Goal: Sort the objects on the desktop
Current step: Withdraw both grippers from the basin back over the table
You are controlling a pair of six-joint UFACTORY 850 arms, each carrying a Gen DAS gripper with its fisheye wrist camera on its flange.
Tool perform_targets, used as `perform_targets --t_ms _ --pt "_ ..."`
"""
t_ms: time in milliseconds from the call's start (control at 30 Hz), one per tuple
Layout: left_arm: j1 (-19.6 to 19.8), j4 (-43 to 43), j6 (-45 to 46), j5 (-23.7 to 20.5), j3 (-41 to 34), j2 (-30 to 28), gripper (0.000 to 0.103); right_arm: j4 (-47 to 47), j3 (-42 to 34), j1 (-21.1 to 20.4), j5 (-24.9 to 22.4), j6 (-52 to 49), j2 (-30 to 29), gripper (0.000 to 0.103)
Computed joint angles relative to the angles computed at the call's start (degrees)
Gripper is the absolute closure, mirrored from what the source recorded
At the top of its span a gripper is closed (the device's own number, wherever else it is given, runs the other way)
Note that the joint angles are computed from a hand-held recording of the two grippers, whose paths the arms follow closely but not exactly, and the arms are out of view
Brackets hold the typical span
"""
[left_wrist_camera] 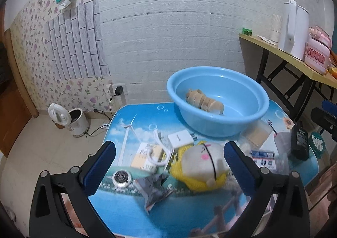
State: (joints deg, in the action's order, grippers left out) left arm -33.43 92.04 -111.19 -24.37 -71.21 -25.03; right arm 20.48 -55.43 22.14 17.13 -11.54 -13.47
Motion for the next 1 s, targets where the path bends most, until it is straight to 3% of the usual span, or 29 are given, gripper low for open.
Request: perform_targets --t_ms 200,333,467,700,1000 --pt "-0.01 1.43 -3.24 -0.55 3.67 1.92 0.000 -15.03 1.67 -1.13 -2.93 16.47 0.76 0.005" --pt "0.16 0.84 -3.71 -0.63 5.29 2.33 0.000 -9.93 1.72 -1.44 -6.89 13.48 0.09 0.005" --pt "0.44 -1.53 -2.26 -0.71 6.37 1.94 0.000 -8.31 3.05 -2.18 -6.95 13.47 -0.05 0.005" --pt "1.49 -5.16 -0.74 -0.51 7.62 1.06 0.000 -23.51 3.27 -4.03 -10.85 31.02 -1.46 0.005" --pt "2.71 -9.73 2.70 -0.70 7.30 -0.43 0.000 -8.13 3.84 -4.90 -11.52 16.00 -1.67 0.005"
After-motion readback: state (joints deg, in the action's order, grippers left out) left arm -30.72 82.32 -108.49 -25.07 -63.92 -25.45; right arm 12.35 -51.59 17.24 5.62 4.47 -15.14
